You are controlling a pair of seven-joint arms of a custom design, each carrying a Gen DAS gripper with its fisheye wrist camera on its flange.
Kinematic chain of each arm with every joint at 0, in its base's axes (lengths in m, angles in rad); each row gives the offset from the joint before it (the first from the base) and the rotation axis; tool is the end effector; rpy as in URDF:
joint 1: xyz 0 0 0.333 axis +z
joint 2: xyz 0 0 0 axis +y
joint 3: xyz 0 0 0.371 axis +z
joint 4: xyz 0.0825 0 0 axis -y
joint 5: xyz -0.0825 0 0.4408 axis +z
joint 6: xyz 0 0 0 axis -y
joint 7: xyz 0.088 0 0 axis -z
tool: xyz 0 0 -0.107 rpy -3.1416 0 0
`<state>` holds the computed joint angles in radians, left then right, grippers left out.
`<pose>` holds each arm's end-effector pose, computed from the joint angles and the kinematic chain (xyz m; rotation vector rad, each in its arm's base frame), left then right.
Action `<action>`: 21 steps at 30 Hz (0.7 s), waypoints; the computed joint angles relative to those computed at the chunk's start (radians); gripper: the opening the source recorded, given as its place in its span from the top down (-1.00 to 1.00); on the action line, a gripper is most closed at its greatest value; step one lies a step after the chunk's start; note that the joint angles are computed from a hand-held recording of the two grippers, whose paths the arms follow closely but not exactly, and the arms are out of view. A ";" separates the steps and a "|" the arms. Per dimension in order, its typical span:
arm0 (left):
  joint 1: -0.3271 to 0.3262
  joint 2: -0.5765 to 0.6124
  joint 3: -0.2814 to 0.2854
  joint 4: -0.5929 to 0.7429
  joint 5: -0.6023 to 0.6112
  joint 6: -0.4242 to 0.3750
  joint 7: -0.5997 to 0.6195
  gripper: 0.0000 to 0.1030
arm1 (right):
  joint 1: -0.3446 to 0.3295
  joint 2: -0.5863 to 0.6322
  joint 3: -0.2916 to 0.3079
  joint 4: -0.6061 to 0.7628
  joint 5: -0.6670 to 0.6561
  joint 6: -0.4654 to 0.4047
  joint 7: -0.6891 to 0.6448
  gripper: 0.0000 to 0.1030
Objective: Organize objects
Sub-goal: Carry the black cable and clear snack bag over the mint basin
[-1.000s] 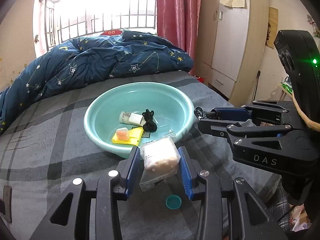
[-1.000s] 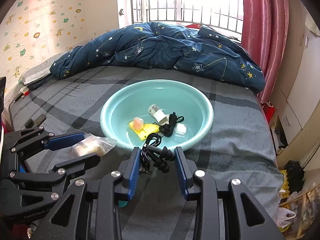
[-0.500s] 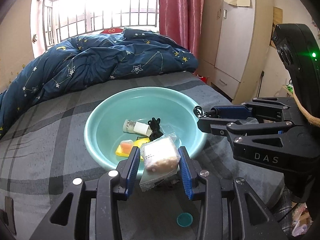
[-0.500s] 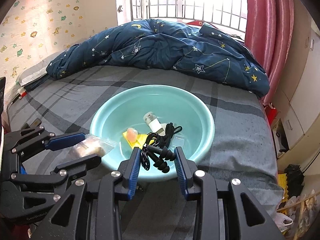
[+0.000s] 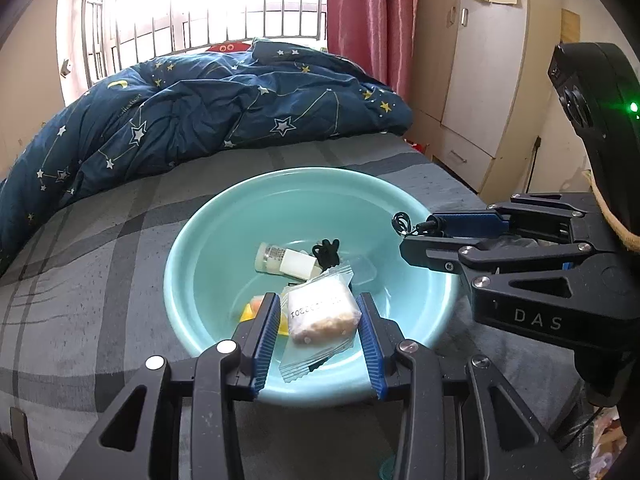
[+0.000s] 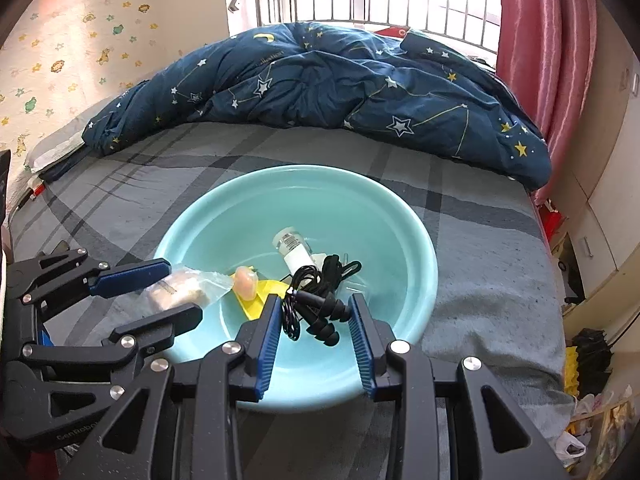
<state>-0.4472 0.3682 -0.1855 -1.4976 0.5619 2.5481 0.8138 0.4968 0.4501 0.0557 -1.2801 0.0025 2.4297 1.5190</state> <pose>0.6481 -0.4520 0.5752 -1.6177 1.9717 -0.8531 0.7040 0.4206 0.6178 -2.1977 1.1753 -0.4377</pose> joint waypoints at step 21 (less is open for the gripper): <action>0.017 0.154 0.009 0.175 -0.107 -0.090 0.140 0.17 | 0.011 0.279 -0.020 0.399 0.026 -0.206 -0.021 0.29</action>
